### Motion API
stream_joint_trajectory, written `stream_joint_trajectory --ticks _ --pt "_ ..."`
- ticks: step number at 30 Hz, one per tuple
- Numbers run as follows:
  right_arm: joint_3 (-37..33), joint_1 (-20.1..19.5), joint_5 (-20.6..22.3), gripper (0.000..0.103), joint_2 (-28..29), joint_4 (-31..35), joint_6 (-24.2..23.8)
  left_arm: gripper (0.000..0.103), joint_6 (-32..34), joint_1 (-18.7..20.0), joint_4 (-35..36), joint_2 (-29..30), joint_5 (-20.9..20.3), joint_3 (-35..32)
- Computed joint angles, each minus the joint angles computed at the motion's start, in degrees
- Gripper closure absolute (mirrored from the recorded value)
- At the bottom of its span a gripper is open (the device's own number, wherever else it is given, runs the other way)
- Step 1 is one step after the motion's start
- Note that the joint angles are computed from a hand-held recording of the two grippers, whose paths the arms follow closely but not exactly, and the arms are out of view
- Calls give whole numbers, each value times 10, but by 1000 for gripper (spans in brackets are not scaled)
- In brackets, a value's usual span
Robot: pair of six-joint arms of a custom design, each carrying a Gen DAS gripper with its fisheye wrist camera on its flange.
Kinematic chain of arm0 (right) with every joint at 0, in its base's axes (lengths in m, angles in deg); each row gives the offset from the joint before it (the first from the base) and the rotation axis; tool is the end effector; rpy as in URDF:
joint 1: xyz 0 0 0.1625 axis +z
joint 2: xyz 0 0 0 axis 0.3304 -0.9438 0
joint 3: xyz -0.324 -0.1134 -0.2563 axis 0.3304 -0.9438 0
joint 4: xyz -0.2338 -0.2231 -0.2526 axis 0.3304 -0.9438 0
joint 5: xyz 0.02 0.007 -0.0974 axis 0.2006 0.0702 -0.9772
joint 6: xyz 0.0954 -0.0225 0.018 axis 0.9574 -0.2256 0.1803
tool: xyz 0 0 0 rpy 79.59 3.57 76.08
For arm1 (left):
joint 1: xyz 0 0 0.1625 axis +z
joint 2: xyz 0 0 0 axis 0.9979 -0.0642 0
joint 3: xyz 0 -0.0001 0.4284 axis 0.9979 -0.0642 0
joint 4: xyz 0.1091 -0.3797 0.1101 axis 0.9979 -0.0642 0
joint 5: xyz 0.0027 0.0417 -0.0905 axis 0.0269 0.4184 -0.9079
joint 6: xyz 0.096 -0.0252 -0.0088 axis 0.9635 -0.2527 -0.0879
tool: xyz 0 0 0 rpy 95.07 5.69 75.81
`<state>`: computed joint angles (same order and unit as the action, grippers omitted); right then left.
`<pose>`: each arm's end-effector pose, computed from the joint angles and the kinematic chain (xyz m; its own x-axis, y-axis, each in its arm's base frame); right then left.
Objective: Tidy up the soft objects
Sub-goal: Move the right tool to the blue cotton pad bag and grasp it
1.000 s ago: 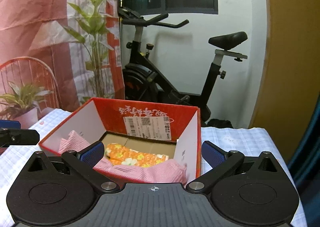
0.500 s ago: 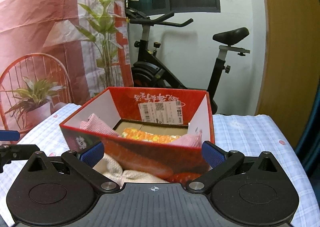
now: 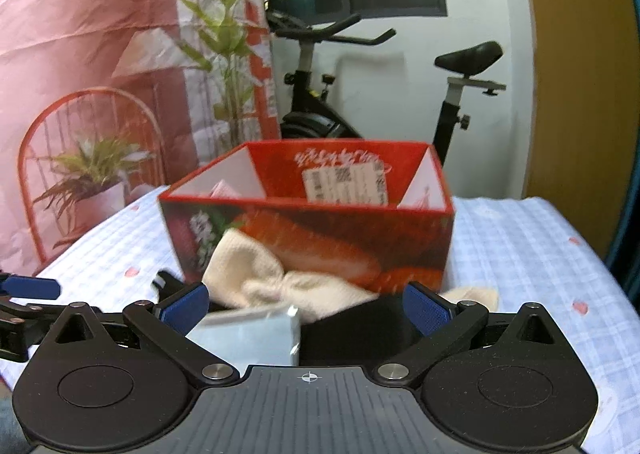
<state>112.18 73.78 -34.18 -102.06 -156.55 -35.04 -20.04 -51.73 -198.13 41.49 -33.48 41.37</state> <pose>0.1596 -0.5575 0.2493 -0.6763 -0.5274 0.5142 -0.7366 0.4856 -0.4708 -0.3157 -0.4923 0.0926 -0.7681 -0.2453 -0.5914 0.3650 0.5911 -0.7193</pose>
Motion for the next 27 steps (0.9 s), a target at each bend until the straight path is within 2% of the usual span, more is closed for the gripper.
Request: stream_joint_trajectory --ticks 3,6,8,11,14,16,22,24,27 --pt "19 -5 3 6 -9 11 -9 2 0 2 -25 3 -19 9" --pt "38 -11 8 13 -17 16 -24 8 4 6 -44 9 -35 16" --pt "47 -16 8 26 -22 28 -28 22 11 11 -75 12 -54 23" --pt "62 -23 9 44 -30 38 -30 33 21 19 -125 17 -83 31" --pt "67 -28 12 54 -37 65 -34 36 22 27 -153 23 -107 35" --pt "65 -30 9 57 -37 78 -31 36 14 31 -151 24 -118 36" --pt "62 -40 6 58 -35 105 -17 36 -16 42 -133 20 -138 37" --pt "61 -42 5 58 -35 110 -16 36 -12 49 -146 21 -157 39" --pt "61 -42 4 58 -34 112 -18 36 12 52 -166 28 -159 38"
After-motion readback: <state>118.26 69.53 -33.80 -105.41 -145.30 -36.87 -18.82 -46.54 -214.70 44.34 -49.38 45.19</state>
